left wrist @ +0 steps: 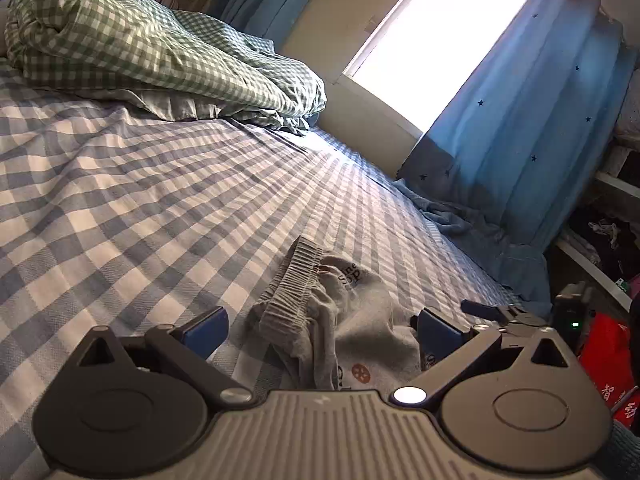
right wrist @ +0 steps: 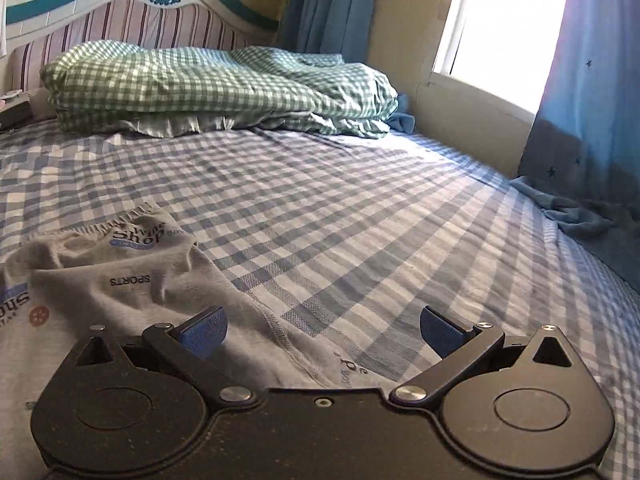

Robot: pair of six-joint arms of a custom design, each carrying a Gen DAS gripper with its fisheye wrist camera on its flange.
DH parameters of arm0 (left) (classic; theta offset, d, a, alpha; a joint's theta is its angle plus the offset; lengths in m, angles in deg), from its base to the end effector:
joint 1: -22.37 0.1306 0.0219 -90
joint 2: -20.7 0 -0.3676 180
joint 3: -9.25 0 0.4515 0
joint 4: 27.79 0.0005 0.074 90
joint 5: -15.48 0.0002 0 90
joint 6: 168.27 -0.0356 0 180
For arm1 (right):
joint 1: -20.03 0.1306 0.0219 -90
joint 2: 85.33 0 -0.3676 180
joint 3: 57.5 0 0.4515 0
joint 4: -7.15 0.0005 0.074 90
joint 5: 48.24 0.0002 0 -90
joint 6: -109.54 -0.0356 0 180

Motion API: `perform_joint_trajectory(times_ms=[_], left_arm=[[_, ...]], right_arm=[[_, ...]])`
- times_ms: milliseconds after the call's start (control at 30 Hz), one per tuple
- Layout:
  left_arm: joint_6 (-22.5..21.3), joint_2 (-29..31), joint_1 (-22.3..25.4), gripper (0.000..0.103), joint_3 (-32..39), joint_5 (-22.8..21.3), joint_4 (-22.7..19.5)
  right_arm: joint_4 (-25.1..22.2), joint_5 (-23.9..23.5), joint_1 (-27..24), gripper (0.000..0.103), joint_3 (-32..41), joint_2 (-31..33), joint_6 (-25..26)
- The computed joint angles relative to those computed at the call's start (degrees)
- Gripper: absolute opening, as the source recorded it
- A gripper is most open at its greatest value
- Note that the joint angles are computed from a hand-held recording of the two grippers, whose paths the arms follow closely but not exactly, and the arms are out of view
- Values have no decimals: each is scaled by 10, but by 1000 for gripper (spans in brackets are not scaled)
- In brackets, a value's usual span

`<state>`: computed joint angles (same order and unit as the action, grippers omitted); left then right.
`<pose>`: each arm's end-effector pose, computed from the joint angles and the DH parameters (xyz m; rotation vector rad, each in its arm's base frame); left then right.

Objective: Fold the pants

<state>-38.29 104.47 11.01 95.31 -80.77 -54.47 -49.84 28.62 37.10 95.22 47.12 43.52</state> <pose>0.5229 -0.1016 0.4687 -0.5690 1.9428 -0.4654 0.7439 0.2364 0.4931 -0.8883 2.0110 0.1860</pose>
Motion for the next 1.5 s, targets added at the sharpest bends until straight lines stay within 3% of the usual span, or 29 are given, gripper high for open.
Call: perform_joint_trajectory(times_ms=[67,133,200,267,367,533,633,700,767,867,1067,1133,1300,1500], left_arm=[[12,7,2,103,0,10,10],[42,16,5,101,6,13,0],[79,25,7,89,12,17,-13],[98,27,11,82,7,28,2],[138,32,13,81,5,23,12],[152,57,16,79,27,8,10],[157,66,19,65,39,4,-8],[173,61,22,48,34,8,-12],[194,53,26,44,20,16,-4],[220,42,28,44,7,29,7],[238,54,28,61,22,39,8],[244,60,30,61,29,41,7],[273,60,28,20,20,13,2],[289,52,25,16,14,-5,15]], right_arm=[[0,26,4,102,13,19,10],[-16,23,0,102,41,36,-18],[-20,33,-6,102,47,41,-48],[-50,22,-12,102,87,64,-69],[-66,14,-13,102,107,76,-75],[-53,16,-13,102,85,64,-72],[-51,16,-13,102,81,62,-72],[-52,16,-13,102,83,63,-72],[-53,15,-13,102,85,64,-73],[-53,15,-13,102,85,64,-74],[-53,16,-13,102,83,63,-74],[-52,17,-13,102,82,62,-73],[-51,16,-13,102,79,61,-73],[-45,18,-12,102,72,55,-71]])
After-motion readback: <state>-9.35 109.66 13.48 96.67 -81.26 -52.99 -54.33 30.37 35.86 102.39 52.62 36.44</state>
